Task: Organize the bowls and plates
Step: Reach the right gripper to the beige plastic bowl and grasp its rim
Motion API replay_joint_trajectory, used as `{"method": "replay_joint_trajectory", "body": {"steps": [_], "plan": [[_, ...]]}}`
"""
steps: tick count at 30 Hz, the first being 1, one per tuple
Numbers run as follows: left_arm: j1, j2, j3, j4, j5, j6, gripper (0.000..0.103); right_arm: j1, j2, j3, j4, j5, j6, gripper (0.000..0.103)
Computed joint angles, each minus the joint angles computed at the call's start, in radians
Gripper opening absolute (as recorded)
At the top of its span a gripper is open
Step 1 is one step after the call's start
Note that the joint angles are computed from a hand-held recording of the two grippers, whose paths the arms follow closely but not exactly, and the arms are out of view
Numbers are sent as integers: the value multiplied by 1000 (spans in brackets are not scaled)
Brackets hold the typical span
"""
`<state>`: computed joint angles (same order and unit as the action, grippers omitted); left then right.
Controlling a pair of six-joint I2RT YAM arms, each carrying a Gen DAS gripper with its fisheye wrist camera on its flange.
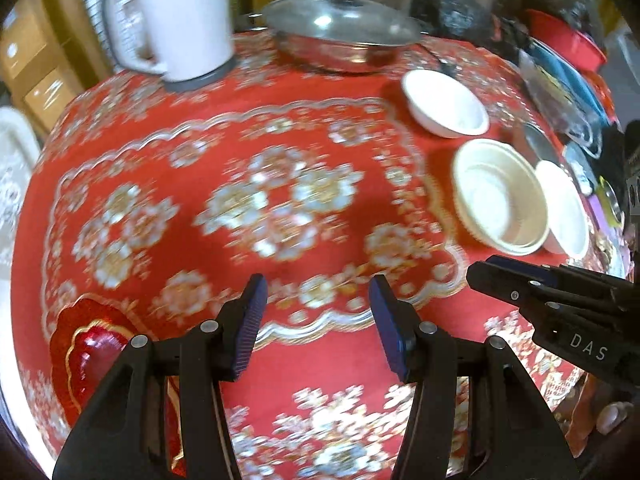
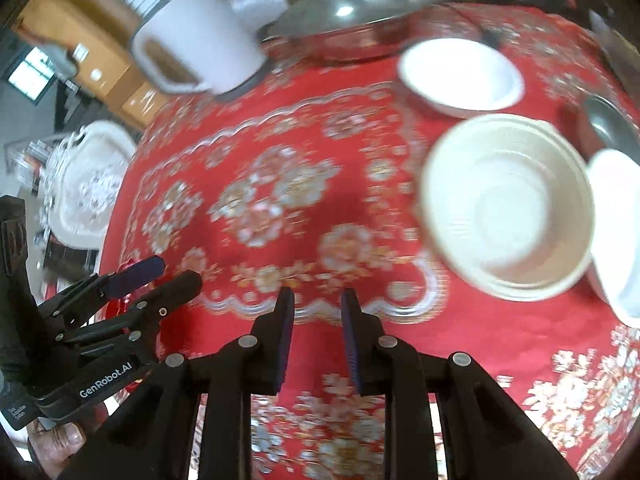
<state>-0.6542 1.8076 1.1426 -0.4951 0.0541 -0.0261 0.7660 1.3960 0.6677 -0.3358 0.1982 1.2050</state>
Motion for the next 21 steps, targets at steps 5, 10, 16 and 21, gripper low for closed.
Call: {"method": "replay_joint_trajectory", "body": {"steps": [5,10,16,21], "plan": [[-90,64,86,-14,-5,-29,53,-35,-160,-97,-69,34,26,31],[-161,131,176,-26,5,-61,53,-88,-325,-178,-156,42,38,31],[-217,201,273,-49,10,-81,53,-151,-485,-234,-264,48,46,33],[-239,258,341,-63,19,-97,53,-213,-589,-274,-310,30,40,38]]}}
